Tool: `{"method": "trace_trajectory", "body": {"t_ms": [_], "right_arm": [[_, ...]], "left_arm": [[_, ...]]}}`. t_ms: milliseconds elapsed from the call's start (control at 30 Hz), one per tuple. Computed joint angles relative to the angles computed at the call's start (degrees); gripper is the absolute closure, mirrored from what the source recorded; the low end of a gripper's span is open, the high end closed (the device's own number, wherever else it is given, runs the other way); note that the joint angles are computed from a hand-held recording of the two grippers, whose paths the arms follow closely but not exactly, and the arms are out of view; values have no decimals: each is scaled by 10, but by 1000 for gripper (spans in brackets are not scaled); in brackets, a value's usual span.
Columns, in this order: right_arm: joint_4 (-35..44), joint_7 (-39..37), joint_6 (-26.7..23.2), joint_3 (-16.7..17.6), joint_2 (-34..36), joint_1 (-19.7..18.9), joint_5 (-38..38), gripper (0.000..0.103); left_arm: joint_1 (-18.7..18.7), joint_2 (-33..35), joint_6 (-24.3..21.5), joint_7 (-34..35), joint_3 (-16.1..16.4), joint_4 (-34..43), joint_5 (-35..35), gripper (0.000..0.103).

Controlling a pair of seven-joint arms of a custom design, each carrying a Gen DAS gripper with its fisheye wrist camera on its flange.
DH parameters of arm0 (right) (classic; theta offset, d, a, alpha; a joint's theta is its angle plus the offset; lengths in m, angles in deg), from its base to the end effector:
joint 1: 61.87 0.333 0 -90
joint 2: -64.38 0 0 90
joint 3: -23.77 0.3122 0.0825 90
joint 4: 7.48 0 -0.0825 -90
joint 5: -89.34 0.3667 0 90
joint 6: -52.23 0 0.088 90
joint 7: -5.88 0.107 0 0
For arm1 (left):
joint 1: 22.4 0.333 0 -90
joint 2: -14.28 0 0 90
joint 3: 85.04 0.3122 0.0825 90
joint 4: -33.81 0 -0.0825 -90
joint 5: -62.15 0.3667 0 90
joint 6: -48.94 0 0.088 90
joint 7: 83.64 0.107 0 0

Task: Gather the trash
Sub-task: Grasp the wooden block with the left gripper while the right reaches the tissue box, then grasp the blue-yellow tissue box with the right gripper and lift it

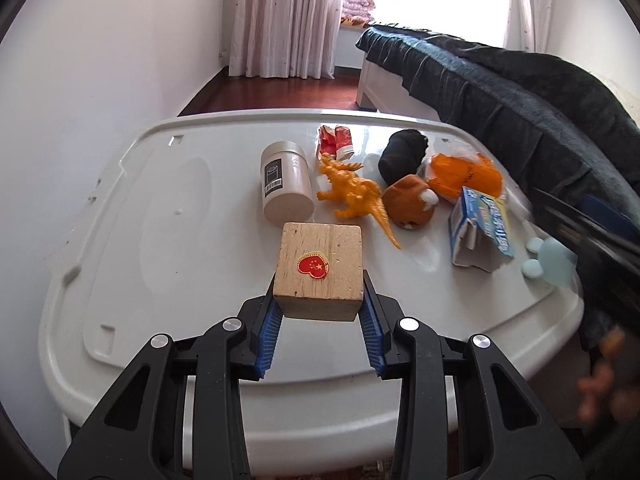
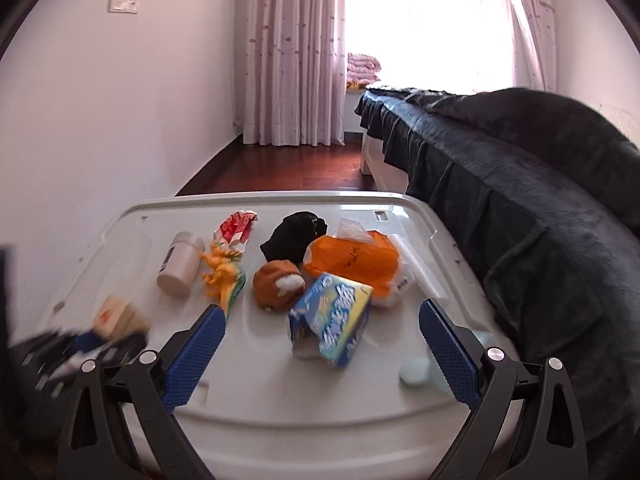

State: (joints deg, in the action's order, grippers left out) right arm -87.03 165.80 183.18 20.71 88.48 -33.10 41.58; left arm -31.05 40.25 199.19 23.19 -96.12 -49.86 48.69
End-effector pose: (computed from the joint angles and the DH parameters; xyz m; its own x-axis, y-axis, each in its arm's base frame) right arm 0.6417 0.2984 0.5313 -0.3531 -0.9352 0.0269 -0.6020 0.2051 -0.7717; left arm 0.6878 -0.2103 0.5116 -0.4496 -0.8864 0.1100 -0.6880 0.2652 -0.6755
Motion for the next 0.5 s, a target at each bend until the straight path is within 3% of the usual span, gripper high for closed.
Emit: {"method": "trace_trajectory", "body": {"t_ms": [233,367,467,500], "right_arm": [[209,-91,-102,-14,155,-17,103,7],[244,-110,-123,-25,184,-22,143,10],[264,-128,-135,-28,199,-25,164,24],[269,-135,-138,-26,204,-29,175,34]], "left_arm": [[14,-15,11,36,-15,-19,-33,68],[16,-16,11,42,-16,-23,-47,68],[17,-17,9,45,-18,-23,-56,68],[17,-17,8,47,-19,-23,-58,68]]}}
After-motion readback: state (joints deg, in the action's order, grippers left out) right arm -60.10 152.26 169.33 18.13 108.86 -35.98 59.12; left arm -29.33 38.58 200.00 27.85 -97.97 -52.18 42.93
